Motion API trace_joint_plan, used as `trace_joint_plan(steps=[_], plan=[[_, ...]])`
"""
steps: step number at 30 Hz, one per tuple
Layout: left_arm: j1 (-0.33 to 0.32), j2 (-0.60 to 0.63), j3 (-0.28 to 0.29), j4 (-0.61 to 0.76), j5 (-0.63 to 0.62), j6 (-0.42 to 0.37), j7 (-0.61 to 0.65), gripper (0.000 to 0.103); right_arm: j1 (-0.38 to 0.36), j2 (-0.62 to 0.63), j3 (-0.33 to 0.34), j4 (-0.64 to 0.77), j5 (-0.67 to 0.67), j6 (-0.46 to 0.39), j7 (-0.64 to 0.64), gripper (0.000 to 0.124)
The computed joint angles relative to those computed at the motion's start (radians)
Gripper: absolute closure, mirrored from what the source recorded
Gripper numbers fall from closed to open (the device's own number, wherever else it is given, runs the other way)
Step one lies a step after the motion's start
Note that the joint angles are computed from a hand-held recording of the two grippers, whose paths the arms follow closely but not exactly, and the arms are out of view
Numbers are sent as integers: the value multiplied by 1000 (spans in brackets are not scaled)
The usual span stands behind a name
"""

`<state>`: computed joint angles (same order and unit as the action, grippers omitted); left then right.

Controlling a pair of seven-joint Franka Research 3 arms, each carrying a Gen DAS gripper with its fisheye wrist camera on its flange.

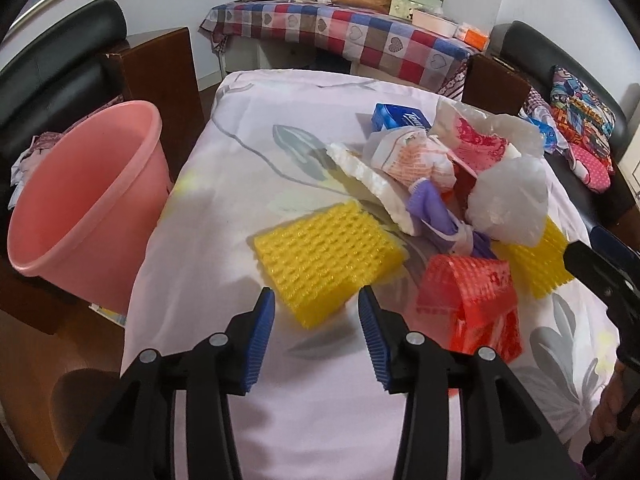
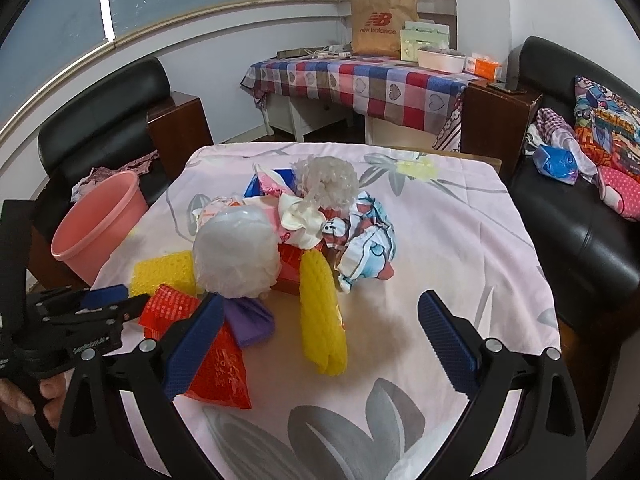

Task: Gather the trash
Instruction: 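Grasp the yellow foam net with the left gripper while the right grasps a clear plastic bag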

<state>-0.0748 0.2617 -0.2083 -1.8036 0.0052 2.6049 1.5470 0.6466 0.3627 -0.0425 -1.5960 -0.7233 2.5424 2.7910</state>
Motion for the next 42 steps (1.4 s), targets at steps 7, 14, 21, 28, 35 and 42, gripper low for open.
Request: trace_joint_plan(steps=[7, 14, 21, 28, 35, 42], plan=[[22, 8, -16, 0, -55, 4, 45, 92, -4, -1, 5, -6, 20, 13, -19, 29], [42, -49, -24, -56, -135, 67, 99, 94, -12, 32, 15, 49, 77, 40, -101, 37], [48, -104, -18, -100, -211, 103, 163, 94, -4, 121, 8, 177, 195, 43, -229, 49], [48, -132, -9, -131, -287, 122, 232, 94, -11, 200, 5, 277, 346, 14, -310, 81], [44, -147, -5, -156, -337, 138, 285, 94, 12, 188, -21, 253, 389, 52, -345, 108], [55, -181, 0, -181, -478, 174, 404, 94, 62, 160, -61, 267, 301, 43, -311, 111]])
